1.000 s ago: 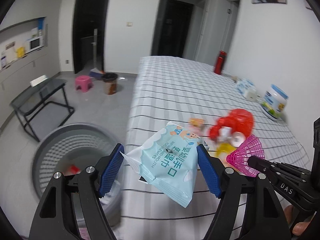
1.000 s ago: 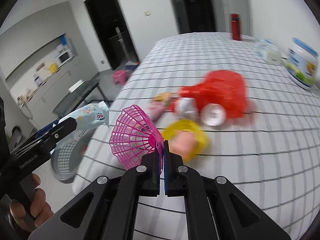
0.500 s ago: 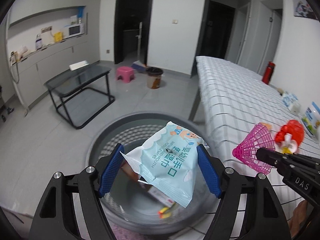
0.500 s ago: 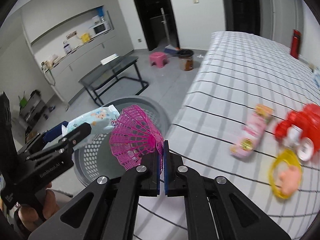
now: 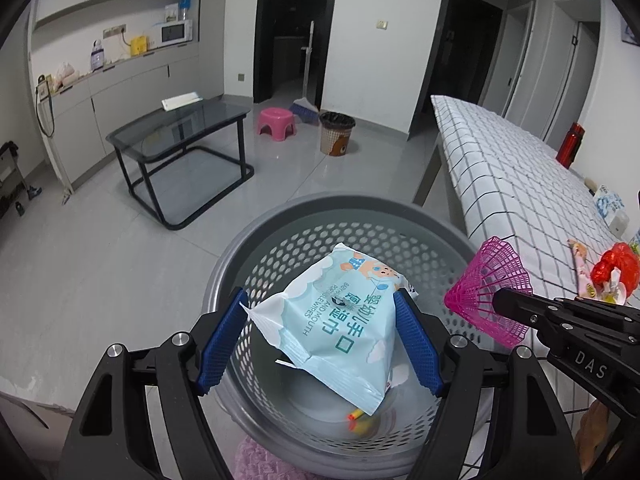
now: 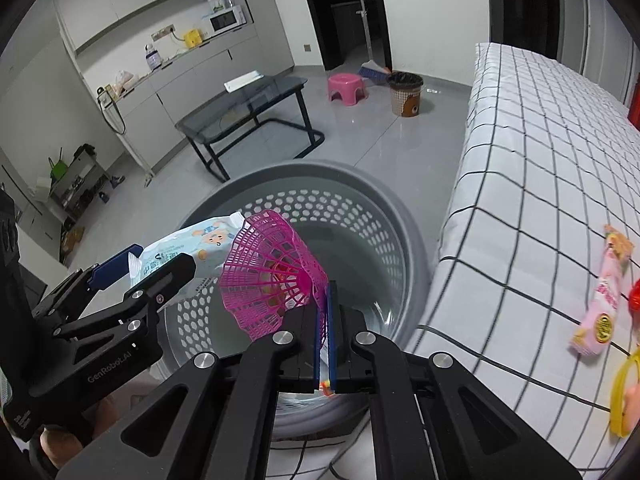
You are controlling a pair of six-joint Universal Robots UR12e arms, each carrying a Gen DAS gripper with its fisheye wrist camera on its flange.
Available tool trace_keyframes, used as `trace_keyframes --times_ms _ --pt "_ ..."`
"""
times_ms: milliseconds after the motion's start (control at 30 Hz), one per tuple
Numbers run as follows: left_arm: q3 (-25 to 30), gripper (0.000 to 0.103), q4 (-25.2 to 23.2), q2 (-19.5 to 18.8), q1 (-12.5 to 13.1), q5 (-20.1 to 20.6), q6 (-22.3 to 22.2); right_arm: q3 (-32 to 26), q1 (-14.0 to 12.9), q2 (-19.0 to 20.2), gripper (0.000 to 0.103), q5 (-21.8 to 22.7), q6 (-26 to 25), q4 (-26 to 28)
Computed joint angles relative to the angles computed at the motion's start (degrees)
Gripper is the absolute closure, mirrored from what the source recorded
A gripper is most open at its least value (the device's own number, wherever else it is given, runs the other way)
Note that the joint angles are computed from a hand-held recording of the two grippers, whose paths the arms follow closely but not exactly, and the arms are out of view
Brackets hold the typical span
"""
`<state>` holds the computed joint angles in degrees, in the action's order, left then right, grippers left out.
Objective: Collect trash
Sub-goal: 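Carry the wipe pack and shuttlecock over the basket with both grippers, then open both grippers to drop the wipe pack and shuttlecock into the basket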
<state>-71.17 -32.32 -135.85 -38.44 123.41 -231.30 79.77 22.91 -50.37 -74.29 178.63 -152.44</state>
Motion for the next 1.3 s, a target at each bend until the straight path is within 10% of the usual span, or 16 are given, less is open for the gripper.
trace_keyframes --times_ms 733,900,1300 --pt "-1.1 0.027 -4.4 0.5 -0.1 -0.2 -4.1 -0.9 -0.3 1.4 0.1 1.2 0.4 1.0" --pt "-1.0 0.02 -5.9 0.7 -0.1 0.1 -5.0 -0.5 -0.5 1.2 0.069 1.3 0.9 -0.2" --pt "-1.2 0.018 -6.9 1.0 -0.2 0.2 -6.1 -0.4 -0.5 1.1 0.068 1.1 0.8 -0.8"
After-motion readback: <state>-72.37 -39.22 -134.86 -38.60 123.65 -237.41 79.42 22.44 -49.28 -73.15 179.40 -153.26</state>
